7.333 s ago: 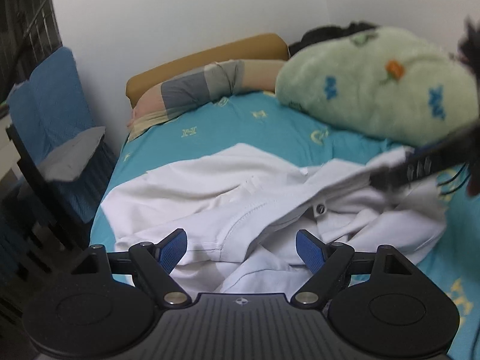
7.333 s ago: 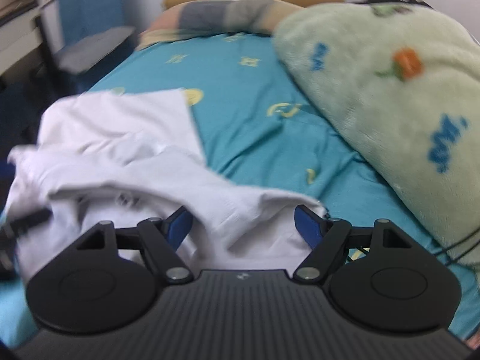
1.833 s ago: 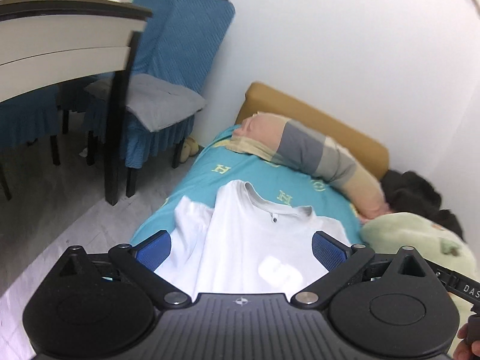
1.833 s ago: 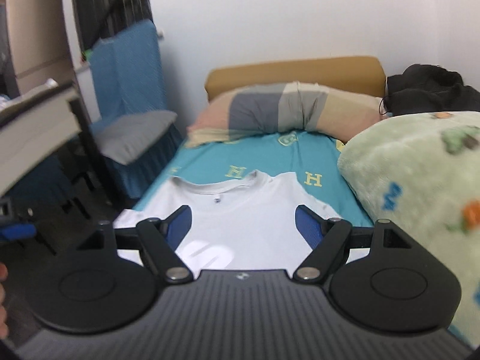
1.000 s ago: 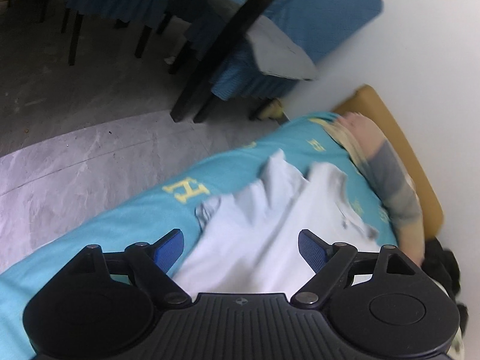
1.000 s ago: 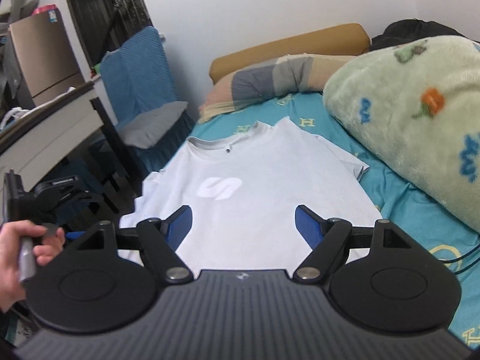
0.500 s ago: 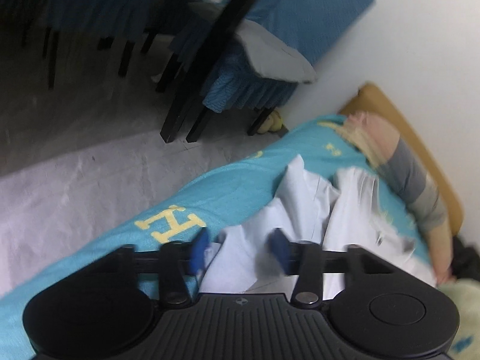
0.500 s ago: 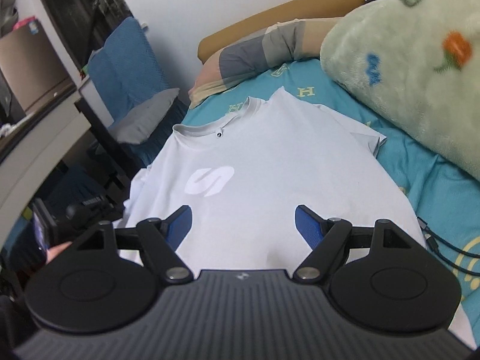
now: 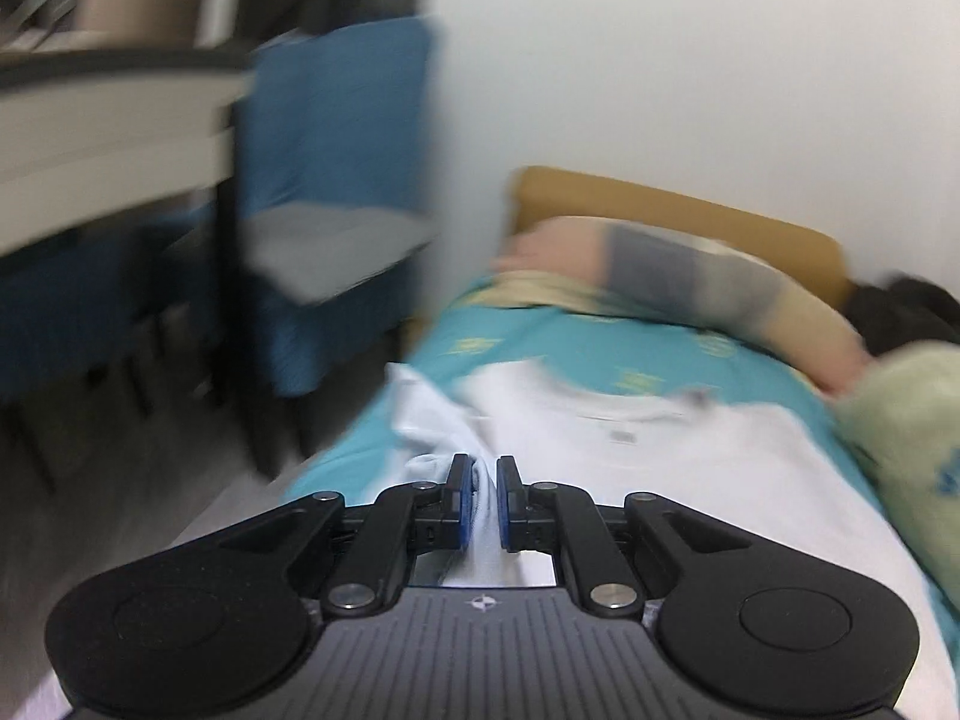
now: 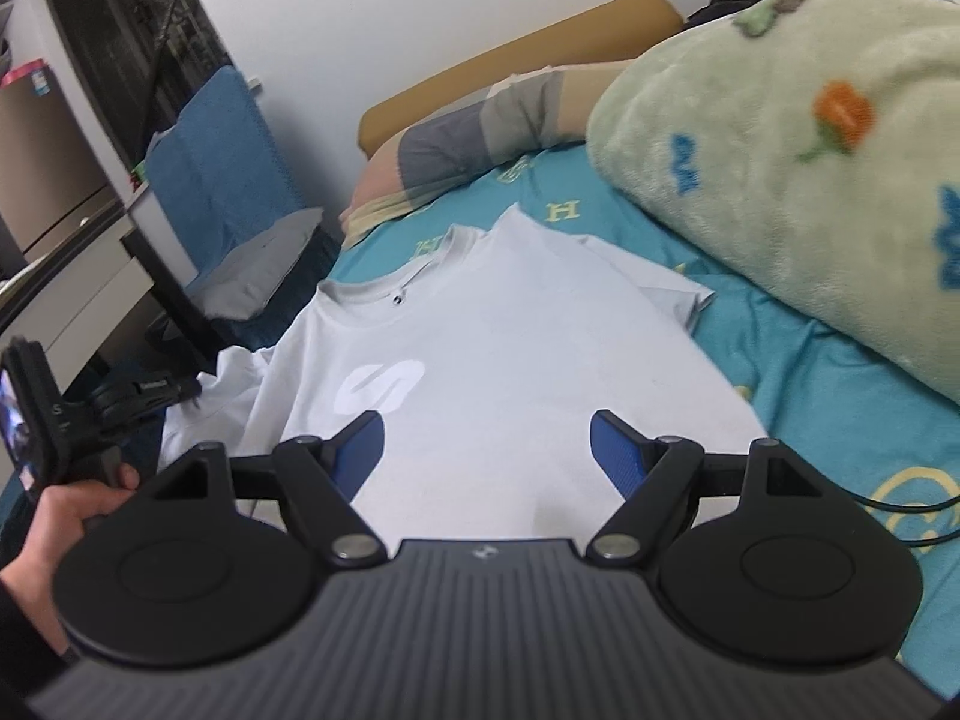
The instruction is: Fold clothes
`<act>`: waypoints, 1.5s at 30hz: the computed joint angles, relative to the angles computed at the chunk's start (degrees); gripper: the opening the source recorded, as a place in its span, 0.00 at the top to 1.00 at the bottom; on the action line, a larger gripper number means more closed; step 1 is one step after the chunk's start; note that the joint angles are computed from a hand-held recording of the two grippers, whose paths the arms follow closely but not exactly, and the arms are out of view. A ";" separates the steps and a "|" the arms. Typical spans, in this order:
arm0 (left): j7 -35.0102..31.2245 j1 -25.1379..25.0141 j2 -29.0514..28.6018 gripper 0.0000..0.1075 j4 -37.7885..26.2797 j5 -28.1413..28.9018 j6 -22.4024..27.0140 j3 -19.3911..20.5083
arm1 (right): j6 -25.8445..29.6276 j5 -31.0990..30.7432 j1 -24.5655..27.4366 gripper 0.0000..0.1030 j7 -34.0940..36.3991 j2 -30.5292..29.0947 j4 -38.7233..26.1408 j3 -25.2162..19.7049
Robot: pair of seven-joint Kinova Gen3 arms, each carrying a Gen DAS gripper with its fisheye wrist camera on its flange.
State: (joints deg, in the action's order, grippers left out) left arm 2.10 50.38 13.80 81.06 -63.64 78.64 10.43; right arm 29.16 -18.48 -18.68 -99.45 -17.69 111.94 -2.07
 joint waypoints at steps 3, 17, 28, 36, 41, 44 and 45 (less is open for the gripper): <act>-6.99 -1.66 3.57 0.92 -4.47 -1.10 -1.84 5.39 | -0.18 0.29 1.06 0.25 -1.22 -0.49 0.17 0.04; -1.67 -22.20 6.77 0.56 -1.53 -0.20 -5.91 32.83 | -2.09 1.11 1.22 0.25 -2.61 -0.25 1.10 0.38; 23.88 -22.68 -15.50 0.39 16.67 5.79 -14.48 19.77 | -0.67 4.06 2.67 0.25 -5.84 0.48 0.89 -3.49; 36.28 -12.55 -14.13 0.43 24.06 5.42 -28.47 0.50 | -0.07 7.54 1.79 0.25 -7.83 2.68 0.30 -5.31; 34.56 -16.75 -9.56 0.45 22.13 3.37 -32.79 1.32 | -0.50 6.51 1.02 0.25 -7.19 3.51 0.54 -4.18; 32.89 -17.29 -7.80 0.99 20.58 1.43 -32.65 1.13 | -0.66 7.10 1.11 0.25 -7.52 4.37 0.40 -4.81; 31.49 -17.72 -7.94 0.99 20.48 1.67 -33.40 0.76 | -0.72 7.44 1.12 0.25 -7.70 4.58 0.36 -5.17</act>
